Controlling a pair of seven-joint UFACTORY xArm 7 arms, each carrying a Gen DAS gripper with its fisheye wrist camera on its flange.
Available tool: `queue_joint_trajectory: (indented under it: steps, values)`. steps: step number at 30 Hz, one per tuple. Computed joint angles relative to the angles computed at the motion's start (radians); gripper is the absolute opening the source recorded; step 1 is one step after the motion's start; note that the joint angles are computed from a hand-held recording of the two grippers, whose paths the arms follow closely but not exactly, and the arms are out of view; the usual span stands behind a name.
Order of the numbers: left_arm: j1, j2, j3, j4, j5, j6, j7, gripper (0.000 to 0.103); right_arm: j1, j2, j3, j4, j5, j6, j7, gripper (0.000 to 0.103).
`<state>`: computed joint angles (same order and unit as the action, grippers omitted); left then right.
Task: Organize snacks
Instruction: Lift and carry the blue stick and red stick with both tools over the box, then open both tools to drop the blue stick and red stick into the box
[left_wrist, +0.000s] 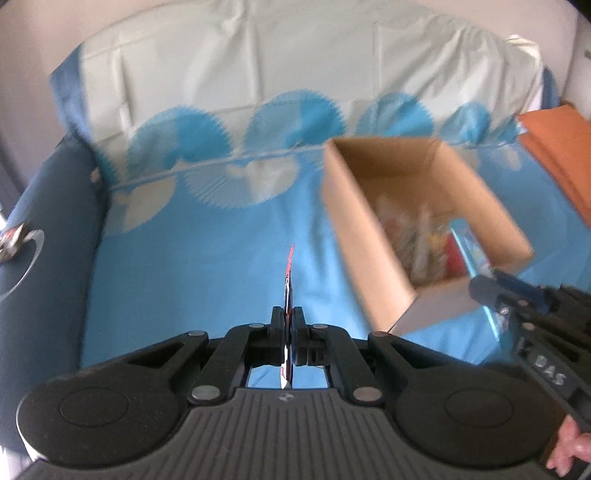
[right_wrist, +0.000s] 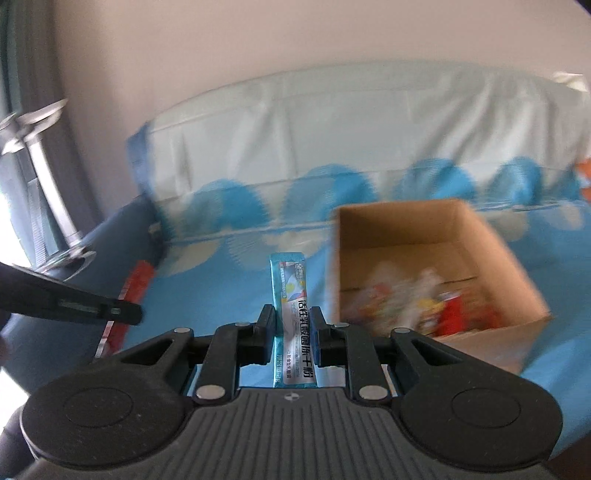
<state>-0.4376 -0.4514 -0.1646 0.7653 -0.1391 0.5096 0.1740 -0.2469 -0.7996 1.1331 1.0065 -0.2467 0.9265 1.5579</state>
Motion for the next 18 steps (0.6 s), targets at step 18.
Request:
queue_joint_trajectory:
  steps: [18]
  values:
    - [-0.197, 0.686, -0.065, 0.573, 0.530, -0.089, -0.477, 0.004, 0.267, -0.017, -0.390, -0.414, -0.150, 0.015, 0.169, 0.022]
